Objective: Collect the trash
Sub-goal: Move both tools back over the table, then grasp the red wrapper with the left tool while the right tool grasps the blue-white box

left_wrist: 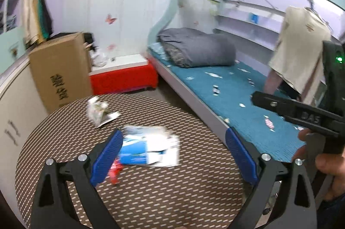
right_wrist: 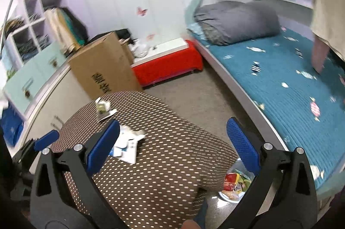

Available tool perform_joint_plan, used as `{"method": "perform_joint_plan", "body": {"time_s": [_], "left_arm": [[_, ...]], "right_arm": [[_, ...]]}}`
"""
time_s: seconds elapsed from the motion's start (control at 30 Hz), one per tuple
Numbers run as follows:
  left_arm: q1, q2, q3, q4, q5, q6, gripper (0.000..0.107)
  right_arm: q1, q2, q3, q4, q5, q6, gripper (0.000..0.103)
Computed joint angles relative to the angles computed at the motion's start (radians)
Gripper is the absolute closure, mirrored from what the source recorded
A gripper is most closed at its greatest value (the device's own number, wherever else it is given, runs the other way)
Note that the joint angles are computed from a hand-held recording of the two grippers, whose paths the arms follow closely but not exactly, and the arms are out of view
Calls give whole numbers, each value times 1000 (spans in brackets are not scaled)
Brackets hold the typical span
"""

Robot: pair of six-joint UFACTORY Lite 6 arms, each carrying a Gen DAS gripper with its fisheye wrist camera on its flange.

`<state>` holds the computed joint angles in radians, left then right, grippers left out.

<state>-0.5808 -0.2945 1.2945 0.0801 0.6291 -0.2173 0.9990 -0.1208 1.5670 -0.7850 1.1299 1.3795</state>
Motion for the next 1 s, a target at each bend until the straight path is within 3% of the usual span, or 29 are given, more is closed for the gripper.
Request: {"method": "perform_joint_plan", "body": {"time_s": [0.2,0.37,0.53,0.77,0.93,0.97,1.0], "left_arm": [[279,-88,-145,-253,1,316,13],[412,-98,-217,-360,0,479,13],[432,-55,-256,-336,-29,494,13],[397,38,-273,-296,-83,494,13],[395,148,-230,-329,-100,544,14],[394,161,-224,-335,-101,552,16],[394,177,-212,-348,-96,573,25]], "right_arm": [[-38,88,31,58,-86,-55,6],[-69,177,63,125,-164,-123,6],[-118,250,79,222,-262,-249,6],[-202,408,130,443,-374,-622,6],[-263,588,301,620,-363,-935,6],[-274,629,351,655,-351,-996,6],[-286,680,416,702,-327,-1071,6]]}}
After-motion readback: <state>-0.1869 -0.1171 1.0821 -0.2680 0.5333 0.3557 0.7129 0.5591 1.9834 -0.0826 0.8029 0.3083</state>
